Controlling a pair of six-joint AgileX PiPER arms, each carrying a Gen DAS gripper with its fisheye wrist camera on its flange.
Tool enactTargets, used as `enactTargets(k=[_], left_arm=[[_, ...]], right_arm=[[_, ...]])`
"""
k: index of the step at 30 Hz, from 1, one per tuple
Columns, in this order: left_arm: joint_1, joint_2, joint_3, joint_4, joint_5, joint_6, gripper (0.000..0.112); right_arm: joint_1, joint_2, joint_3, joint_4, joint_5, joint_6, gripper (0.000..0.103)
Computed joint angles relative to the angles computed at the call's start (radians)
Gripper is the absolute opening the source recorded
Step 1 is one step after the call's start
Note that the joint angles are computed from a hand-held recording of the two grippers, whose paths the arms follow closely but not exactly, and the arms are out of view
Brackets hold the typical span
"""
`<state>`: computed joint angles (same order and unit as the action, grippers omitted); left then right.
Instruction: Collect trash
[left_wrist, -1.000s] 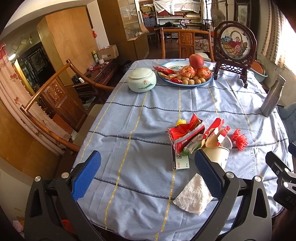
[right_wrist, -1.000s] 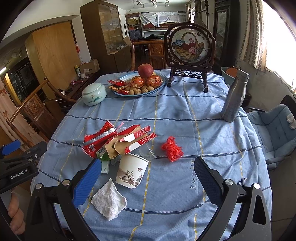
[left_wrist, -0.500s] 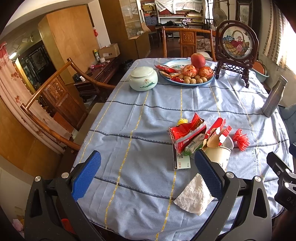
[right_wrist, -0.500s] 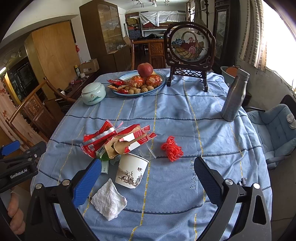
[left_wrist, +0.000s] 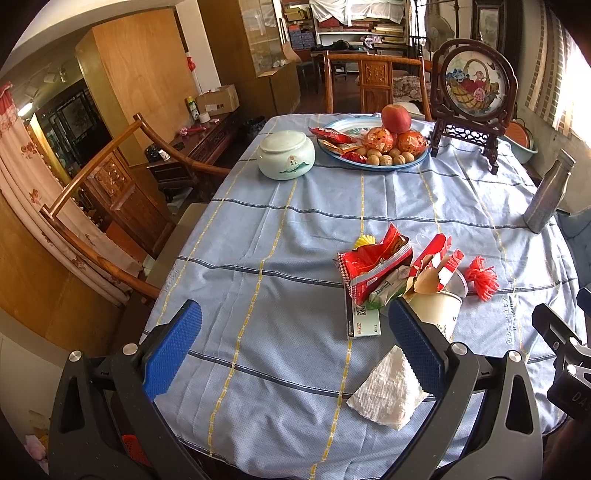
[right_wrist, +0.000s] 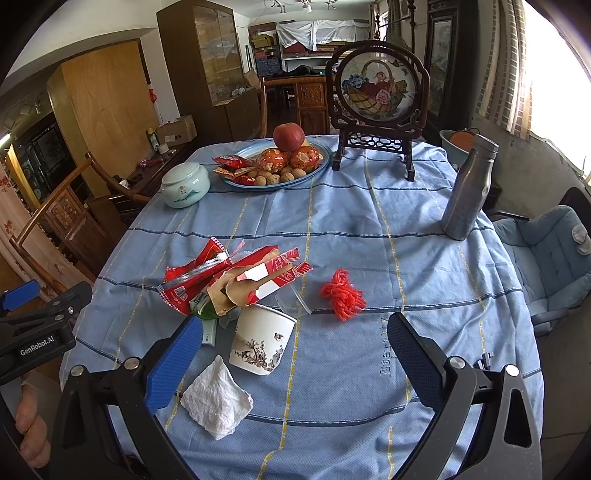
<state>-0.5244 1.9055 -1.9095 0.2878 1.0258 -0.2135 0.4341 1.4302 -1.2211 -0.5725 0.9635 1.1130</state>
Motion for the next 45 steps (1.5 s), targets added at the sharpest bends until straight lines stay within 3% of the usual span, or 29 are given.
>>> enactTargets(k=[25, 34, 41, 45], left_arm=[[0.002, -0.007, 0.037, -0.011, -0.021, -0.001, 0.096], [0.108, 0.046, -0.001, -0.109, 0.001, 0.074, 0.096], [0.250, 0.110, -0.045, -0.250, 0.082, 0.215, 0.096], [0.245, 0.137, -0.078, -0.335, 0.114, 0.330, 0.096]], right_arm=[[0.005, 0.006, 0.011, 0.004, 0.001, 0.013, 0.098], [-0.056, 0.048, 0.030, 0.140, -0.059, 0.014, 0.098], [-0.076, 0.114, 0.035, 0.200, -0.095, 0.062, 0.098], [-0.084, 0.133, 0.072, 0.252, -0.149, 0.062, 0.098]])
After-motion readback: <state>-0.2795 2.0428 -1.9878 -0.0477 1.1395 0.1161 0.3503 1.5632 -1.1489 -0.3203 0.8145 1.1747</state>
